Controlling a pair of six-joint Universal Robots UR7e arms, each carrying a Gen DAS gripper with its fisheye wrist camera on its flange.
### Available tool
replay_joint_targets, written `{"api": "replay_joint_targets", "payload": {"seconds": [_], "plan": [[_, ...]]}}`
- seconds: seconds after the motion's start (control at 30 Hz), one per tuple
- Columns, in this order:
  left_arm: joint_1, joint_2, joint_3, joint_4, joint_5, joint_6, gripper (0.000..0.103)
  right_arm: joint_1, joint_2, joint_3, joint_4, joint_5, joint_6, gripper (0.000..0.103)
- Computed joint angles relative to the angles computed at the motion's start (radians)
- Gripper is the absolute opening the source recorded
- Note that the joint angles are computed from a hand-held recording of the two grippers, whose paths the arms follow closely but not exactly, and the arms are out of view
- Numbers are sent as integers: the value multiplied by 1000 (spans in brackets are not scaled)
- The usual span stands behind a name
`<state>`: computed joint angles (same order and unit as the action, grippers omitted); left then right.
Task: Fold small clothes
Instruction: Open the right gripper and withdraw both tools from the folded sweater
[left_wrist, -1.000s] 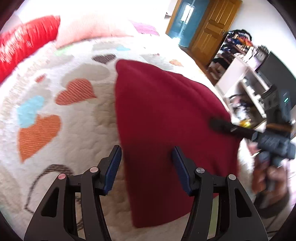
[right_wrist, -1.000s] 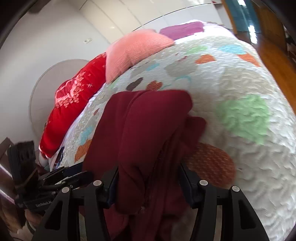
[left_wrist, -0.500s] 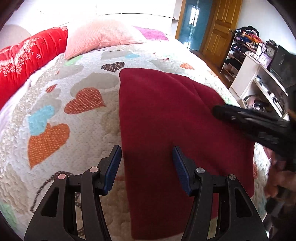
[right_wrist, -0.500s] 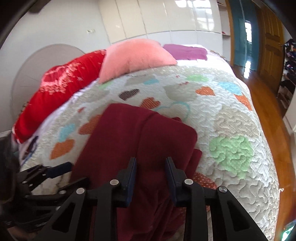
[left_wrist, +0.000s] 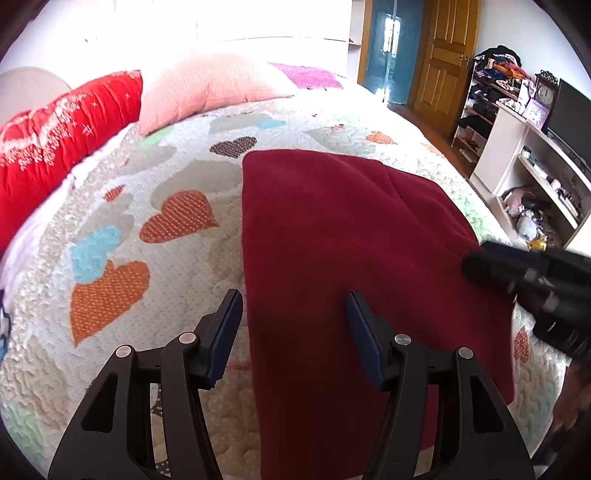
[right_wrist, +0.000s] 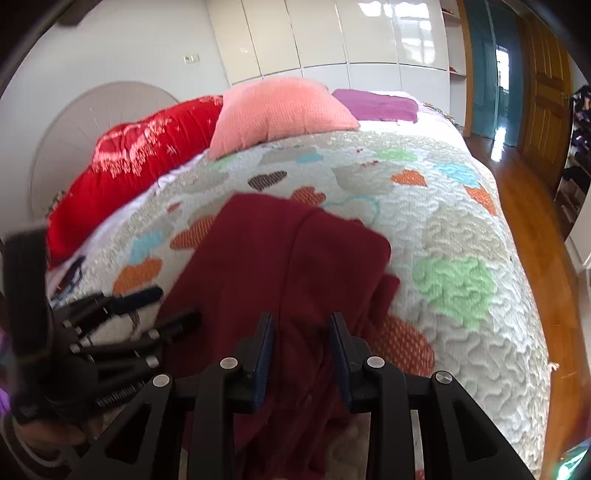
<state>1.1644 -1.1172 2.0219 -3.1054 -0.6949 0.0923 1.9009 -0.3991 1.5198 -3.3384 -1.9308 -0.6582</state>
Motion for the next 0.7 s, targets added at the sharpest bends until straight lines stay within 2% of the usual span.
{"api": "replay_joint_targets", "payload": {"seconds": [0.07,0.23,0.33,0.47,0.6,0.7], "plan": [[-8,2,8,-28,15,11,59,-4,24,-10,-19,-38,-8,30],[-33,-1,39,-112,75,30,59,-2,-5,37,-50,-5,14,30],[-43,-14,58,-163,83,28,59,9,-28,84,-118,18,8,35],[-59,-28,80,-209,95,34,59,27,-39,137,-234,32,-15,49],[-76,-39,95,-244,99,54,59,38,-39,166,-301,35,-29,51],[-85,-44,107,-270,104,68,59,37,-43,171,-293,33,-16,51]]}}
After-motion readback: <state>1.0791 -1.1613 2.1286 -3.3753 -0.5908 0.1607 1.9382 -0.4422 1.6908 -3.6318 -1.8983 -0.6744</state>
